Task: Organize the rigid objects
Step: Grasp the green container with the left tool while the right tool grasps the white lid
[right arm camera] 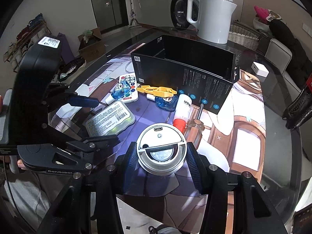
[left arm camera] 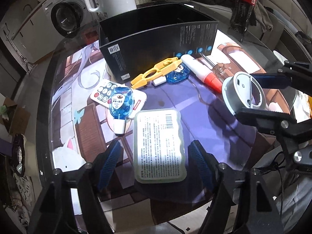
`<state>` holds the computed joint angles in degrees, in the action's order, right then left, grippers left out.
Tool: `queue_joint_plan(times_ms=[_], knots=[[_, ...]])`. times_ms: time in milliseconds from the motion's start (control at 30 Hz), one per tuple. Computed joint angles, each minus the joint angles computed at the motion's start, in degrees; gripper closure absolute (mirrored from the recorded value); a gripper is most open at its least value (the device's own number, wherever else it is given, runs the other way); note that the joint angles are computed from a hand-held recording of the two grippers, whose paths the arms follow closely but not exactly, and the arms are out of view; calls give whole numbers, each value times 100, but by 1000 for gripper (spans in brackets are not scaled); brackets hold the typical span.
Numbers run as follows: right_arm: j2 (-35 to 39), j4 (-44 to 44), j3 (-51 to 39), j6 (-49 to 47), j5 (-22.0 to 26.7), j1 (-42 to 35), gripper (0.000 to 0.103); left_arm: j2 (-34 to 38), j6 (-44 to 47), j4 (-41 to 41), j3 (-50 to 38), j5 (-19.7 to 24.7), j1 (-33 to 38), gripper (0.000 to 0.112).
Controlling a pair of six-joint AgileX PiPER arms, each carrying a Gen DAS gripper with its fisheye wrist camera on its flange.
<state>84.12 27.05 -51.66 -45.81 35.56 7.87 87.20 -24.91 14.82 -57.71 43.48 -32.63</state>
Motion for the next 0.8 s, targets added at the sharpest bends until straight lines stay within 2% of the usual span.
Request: queue_joint_plan(times_ms=[133, 167, 200, 233, 267, 400, 600, 733, 800], knots=[[1, 26, 4, -44, 34, 4, 53, 52, 52, -133, 6, 0, 34, 36], [-1, 21, 6, -43, 32, 9, 53, 47, 152, -238, 5, -23, 70, 38], [-6, 26, 8, -48, 40, 12, 53, 34, 323, -425, 14, -74, 130, 51], [-9, 44, 9, -67, 51, 8, 53, 17, 599, -711, 26, -144, 211, 56], [-18, 43, 9, -63, 59, 9, 53, 36, 675, -768, 5, -132, 205, 57], [-25, 49, 16, -60, 67, 8, 53, -38, 271, -259, 55, -182, -68, 57], [-174, 272, 74, -235, -8, -64, 53, -813, -361, 442, 308, -651, -311, 57], [-597, 1119, 312, -854, -299, -274, 53, -1425, -1468, 1741, 586, -994, -483, 57], [-904, 1835, 485, -1471, -442, -427, 53, -1735, -2044, 2434, 750, -1247, -531, 57]])
